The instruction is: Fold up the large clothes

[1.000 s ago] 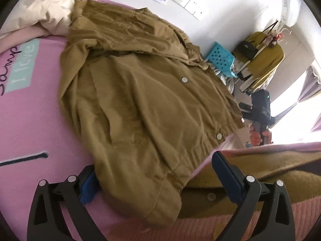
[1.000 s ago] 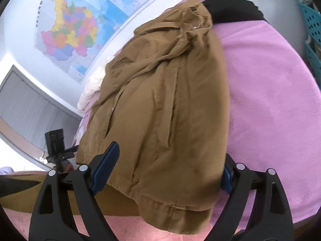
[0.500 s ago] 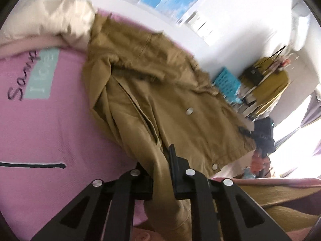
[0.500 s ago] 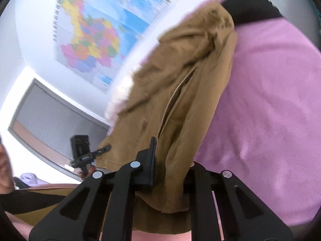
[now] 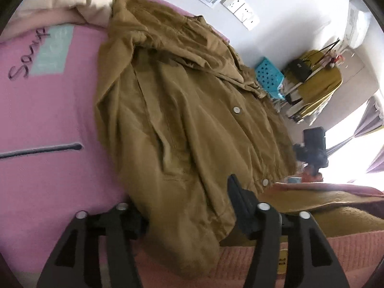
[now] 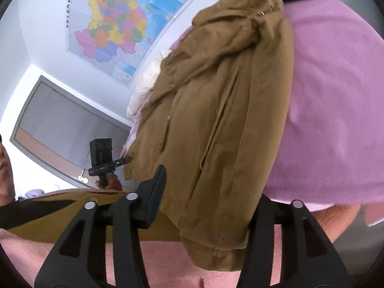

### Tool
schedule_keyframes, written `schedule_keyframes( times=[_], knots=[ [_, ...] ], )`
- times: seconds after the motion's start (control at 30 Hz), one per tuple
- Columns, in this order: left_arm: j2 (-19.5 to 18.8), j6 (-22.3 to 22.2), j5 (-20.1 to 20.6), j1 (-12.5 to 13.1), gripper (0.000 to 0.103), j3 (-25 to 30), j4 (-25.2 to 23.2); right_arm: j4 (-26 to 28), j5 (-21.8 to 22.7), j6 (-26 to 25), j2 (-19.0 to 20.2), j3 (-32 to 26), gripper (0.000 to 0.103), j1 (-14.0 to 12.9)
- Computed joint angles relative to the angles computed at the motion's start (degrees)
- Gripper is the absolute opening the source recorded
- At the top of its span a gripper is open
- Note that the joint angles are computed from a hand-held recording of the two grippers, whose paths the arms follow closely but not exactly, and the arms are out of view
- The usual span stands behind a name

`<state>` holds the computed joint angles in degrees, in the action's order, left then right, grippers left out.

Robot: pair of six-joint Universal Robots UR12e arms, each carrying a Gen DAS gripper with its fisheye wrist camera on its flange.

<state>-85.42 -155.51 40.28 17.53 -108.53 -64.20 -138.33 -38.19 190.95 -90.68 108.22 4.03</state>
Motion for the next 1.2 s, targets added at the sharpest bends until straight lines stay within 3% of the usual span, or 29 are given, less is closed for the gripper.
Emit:
schedule_keyframes(
  times=[0.07, 0.1, 0.13, 0.17, 0.2, 0.3, 0.53, 0.63, 1.2],
  knots=[
    [-0.3, -0.2, 0.1, -0.2, 0.06, 0.4, -0.3, 0.2, 0.3, 0.0, -0.1, 0.3, 0.047, 0.2],
    [-0.3, -0.7, 1.2, -0.4, 0.042, 0.4, 0.5, -0.1, 0.7, -0.3, -0.2, 0.3, 0.04, 0.2],
    [-0.4, -1.9, 2.5, -0.8, 0.019, 0.7, 1.4, -2.1, 1.2, 0.6, -0.1, 0.5, 0.027, 0.2],
    [-0.6, -3.5, 3.4, -0.9, 0.014, 1.0, 2.2, -4.0, 1.7, 1.7, -0.4, 0.9, 0.018, 0.0],
    [-0.6, -3.9, 2.3, -0.7, 0.013, 0.8, 2.7, -7.3, 3.0, 3.7, -0.4, 1.3, 0.016, -0.5],
    [0.3, -5.6, -1.0, 0.2, 0.011, -0.1, 7.0, -16.5, 4.1, 9.4, 0.4, 1.2, 0.013, -0.7],
    [0.6, -8.5, 0.0, -0.3, 0.01, 1.9, 12.3, -26.4, 3.1, 16.8, 2.8, -2.9, 0.012, -0.8],
    [0.3, -9.9, 0.6, -0.4, 0.011, 3.5, 13.6, -28.3, 2.8, 19.2, 4.2, -5.1, 0.012, -0.9],
    [-7.0, -11.4, 6.1, -2.5, 0.013, 18.4, 5.6, -23.1, -1.3, 21.4, 13.2, -21.0, 0.013, -0.5]
  ],
)
